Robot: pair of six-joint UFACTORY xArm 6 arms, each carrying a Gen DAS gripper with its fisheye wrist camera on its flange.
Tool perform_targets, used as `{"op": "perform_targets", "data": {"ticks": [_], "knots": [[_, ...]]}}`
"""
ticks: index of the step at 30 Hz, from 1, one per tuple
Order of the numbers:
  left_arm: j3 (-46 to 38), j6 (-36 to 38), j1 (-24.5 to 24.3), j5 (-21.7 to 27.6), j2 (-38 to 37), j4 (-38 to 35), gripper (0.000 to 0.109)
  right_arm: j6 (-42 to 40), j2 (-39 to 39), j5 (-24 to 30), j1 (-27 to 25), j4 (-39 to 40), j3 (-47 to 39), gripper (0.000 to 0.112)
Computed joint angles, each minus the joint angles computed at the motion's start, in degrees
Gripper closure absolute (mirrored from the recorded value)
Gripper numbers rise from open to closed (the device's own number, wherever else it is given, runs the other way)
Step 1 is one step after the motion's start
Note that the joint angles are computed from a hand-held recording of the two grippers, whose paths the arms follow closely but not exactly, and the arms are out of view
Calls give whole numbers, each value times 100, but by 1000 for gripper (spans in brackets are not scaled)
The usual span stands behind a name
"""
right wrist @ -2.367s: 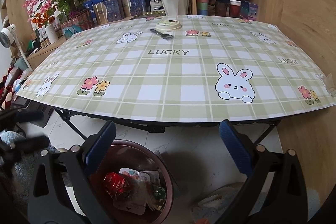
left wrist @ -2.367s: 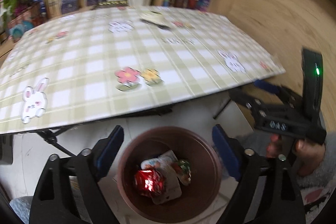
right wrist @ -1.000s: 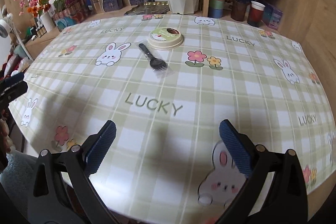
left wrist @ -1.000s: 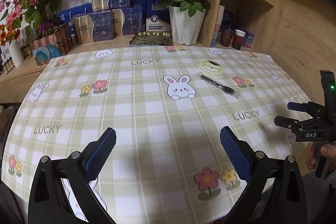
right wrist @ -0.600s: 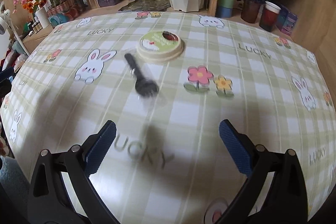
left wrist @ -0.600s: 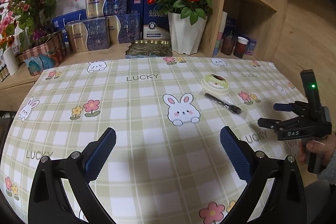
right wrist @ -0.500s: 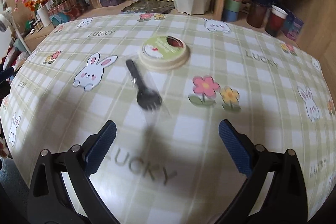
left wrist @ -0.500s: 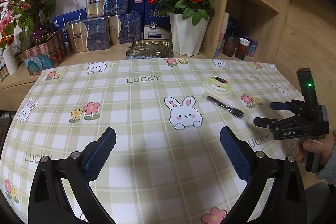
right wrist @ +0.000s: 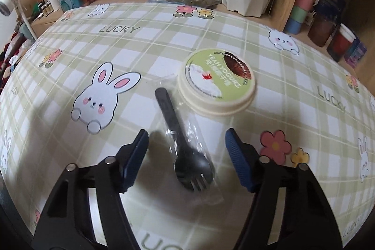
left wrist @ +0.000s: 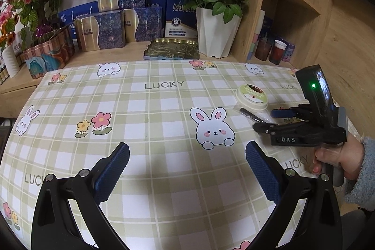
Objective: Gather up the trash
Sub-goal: 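Close the right tool on the wrapped black fork and lift it, then move the left tool to the green yogurt cup and close on it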
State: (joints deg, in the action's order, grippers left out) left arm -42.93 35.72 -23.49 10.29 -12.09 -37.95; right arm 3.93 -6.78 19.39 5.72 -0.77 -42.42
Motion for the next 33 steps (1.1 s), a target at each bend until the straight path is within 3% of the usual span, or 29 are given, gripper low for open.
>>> {"op": "perform_targets", "data": {"ticks": [2, 4, 6, 9, 16, 22, 25, 33], "knots": [[-44, -179, 26, 54, 40, 170, 11, -220, 60, -12, 1, 335, -45, 51], [-127, -378, 66, 217, 96, 328, 11, -328, 14, 8, 9, 438, -22, 64], [-181, -377, 66, 316, 130, 298, 12, -573, -80, 71, 24, 622, 33, 87], [-202, -464, 2, 308, 166, 423, 12, -961, -296, 219, 14, 1015, 176, 96], [-501, -145, -293, 397, 431, 162, 12, -1345, -1357, 107, -210, 1603, 976, 98], [-1544, 486, -770, 646, 1375, -96, 12, -1423, -2066, 56, -817, 1902, 1426, 98], [-2232, 373, -923, 867, 1986, 158, 11, -1558, -2245, 57, -1124, 2147, 1544, 98], [-4266, -1167, -1062, 1536, 3766, 1781, 12, -2218, -2484, 149, -1671, 2922, 1719, 98]]}}
